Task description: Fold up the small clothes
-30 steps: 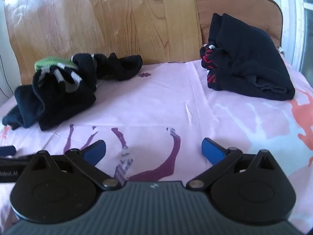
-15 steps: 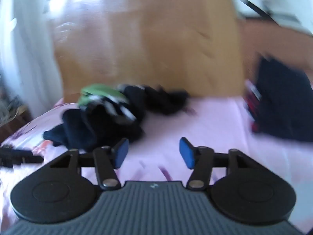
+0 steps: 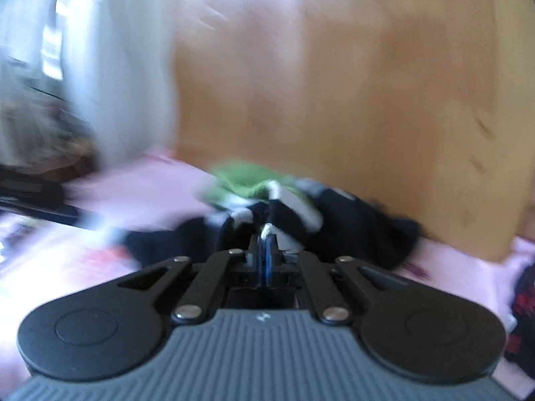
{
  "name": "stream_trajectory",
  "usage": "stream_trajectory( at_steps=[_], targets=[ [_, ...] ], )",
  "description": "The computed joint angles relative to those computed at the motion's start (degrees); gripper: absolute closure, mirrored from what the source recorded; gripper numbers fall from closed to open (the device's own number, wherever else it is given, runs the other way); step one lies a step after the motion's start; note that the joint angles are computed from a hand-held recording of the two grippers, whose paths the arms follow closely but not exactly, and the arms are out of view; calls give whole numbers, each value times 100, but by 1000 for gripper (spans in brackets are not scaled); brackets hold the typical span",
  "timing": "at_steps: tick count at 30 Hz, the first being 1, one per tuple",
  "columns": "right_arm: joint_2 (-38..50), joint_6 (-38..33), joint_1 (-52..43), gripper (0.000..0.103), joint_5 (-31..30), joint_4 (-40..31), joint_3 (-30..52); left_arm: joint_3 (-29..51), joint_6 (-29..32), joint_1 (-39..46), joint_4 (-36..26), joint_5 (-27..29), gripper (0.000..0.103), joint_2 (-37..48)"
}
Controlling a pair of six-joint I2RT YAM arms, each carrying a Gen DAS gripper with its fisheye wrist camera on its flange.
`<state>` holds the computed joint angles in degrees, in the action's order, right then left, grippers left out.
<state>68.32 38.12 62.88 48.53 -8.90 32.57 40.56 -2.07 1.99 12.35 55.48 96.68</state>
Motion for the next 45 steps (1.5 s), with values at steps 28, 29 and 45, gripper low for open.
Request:
stream_trajectory(
  at_steps=[28,29,45],
  targets=[
    [3001,-315,-2592,39,-2936,-1158,3384,855,-760,-312,-286,-561,83,1098],
    [3293,-456,-2789,39,-3308,-1186,3624,772,-703,-162,-244,-461,92,1073],
    [2872,-594,-2165,90,-2450,-519,3218,777,-590,140,-117,-670,94,1155]
  ],
)
